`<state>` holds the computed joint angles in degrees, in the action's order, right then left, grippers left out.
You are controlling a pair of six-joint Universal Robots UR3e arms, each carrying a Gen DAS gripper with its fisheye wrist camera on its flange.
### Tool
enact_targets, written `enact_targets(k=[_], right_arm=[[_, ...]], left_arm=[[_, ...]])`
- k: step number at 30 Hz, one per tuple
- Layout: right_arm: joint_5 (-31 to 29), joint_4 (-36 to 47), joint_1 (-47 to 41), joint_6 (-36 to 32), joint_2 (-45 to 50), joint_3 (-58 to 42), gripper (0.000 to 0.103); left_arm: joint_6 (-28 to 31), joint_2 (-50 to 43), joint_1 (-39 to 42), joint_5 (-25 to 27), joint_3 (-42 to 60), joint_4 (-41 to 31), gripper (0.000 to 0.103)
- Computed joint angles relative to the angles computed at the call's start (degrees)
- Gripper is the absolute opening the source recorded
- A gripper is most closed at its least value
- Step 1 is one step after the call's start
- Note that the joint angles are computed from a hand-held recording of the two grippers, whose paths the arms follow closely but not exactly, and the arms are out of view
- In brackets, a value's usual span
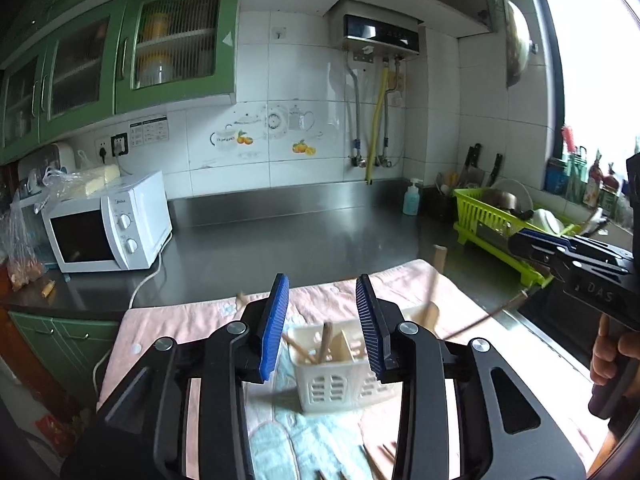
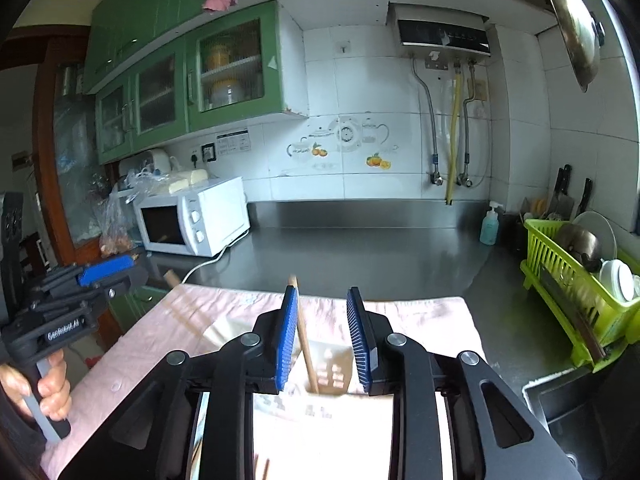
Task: Organize utensils
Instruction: 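Drop the chopsticks into the white holder and open both tools, then move the left tool to a chopstick and close it while the right tool grasps another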
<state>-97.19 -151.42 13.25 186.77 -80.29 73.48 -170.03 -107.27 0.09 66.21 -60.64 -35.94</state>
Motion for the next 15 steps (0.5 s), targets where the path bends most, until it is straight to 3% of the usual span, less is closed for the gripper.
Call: enact_targets(k=[3, 5, 6, 10, 15], right_arm=[[-0.32, -1.59, 1.98, 0.90, -5.92, 9.18, 0.025], [-0.28, -2.45, 3.37, 1.56, -9.47, 14.93, 0.025], [-0.71, -2.77, 4.44, 2.02, -10.83, 17.49, 0.025], [-1.40, -4.02, 8.96, 4.41, -15.74, 28.47, 0.025], [-3.55, -5.85, 14.16, 9.79, -17.85, 38.72, 0.024]], left_arm=[[1.43, 7.32, 1.57, -1.28, -10.30, 2.47, 0.037], [2.41, 12.60, 2.80, -1.74, -17.70, 4.04, 0.051], [2.84, 15.20, 3.41, -2.00, -21.28, 4.59, 0.053], [6.29, 26.40, 6.78, -3.69, -36.06, 4.92, 0.057], [9.60, 38.56, 13.54, -8.15, -49.82, -0.39, 0.058]])
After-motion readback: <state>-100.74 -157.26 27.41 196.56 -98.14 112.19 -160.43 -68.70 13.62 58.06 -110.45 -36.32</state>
